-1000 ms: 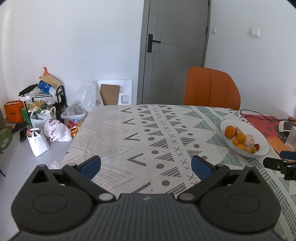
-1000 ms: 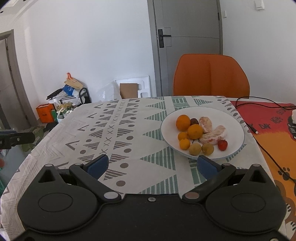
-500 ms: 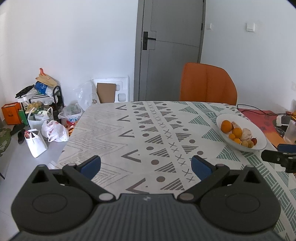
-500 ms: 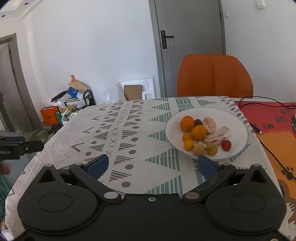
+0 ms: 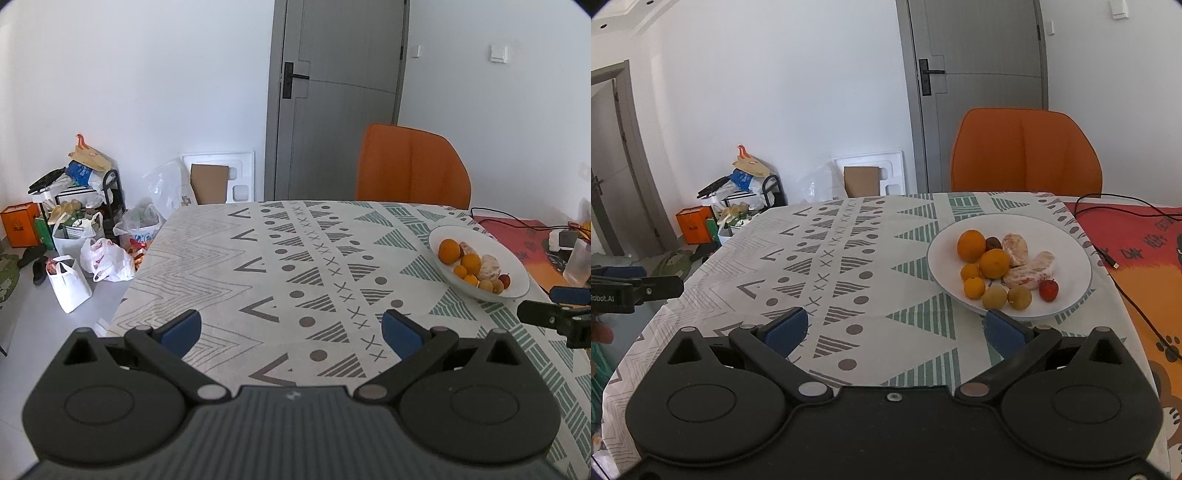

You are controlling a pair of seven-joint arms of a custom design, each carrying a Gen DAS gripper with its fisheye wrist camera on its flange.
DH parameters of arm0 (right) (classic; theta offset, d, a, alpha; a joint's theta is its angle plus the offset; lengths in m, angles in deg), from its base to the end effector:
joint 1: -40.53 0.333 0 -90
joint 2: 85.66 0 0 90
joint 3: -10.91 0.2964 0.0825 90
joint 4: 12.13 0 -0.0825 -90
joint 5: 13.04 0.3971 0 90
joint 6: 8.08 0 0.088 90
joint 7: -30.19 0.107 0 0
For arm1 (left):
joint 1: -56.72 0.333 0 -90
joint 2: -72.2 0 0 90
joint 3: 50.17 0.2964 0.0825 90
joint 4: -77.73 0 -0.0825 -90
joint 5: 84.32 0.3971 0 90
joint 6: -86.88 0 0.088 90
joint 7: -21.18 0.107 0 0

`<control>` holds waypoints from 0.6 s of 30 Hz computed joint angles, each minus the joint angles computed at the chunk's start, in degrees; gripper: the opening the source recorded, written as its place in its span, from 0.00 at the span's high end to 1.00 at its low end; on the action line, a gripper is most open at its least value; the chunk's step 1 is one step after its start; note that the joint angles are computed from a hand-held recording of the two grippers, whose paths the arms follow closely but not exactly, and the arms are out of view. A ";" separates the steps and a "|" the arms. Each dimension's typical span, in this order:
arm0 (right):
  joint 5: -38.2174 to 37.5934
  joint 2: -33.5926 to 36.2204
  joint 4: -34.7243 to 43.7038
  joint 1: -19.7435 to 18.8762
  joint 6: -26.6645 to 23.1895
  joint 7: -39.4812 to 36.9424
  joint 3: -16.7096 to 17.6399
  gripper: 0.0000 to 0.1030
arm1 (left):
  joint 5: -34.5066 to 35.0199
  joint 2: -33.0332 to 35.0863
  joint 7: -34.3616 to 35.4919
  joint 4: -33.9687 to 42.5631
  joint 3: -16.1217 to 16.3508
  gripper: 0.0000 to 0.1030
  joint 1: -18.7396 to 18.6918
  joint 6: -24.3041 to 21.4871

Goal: Organize fruits

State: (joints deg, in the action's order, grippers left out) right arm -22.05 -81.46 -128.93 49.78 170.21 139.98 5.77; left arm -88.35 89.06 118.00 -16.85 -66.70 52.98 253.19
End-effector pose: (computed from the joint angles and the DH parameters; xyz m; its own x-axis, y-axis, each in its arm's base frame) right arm 0.6212 0.0592 0.5042 -0.0339 -0.9883 -0.1486 -0.5413 0.1431 -0.8286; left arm 0.6671 -0.2146 0.5416 -0.3746 -0.9258 0.0501 -0.5373 0.1727 -0.8255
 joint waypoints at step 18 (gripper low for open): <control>-0.84 -0.13 0.58 -0.24 -0.40 0.52 -0.01 0.00 | -0.27 0.00 0.48 0.21 -0.12 0.00 0.35 0.05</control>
State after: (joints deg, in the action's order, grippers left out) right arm -22.89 -81.59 -128.34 49.54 169.81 140.50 5.76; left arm -88.61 89.06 118.48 -16.64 -66.82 53.33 253.24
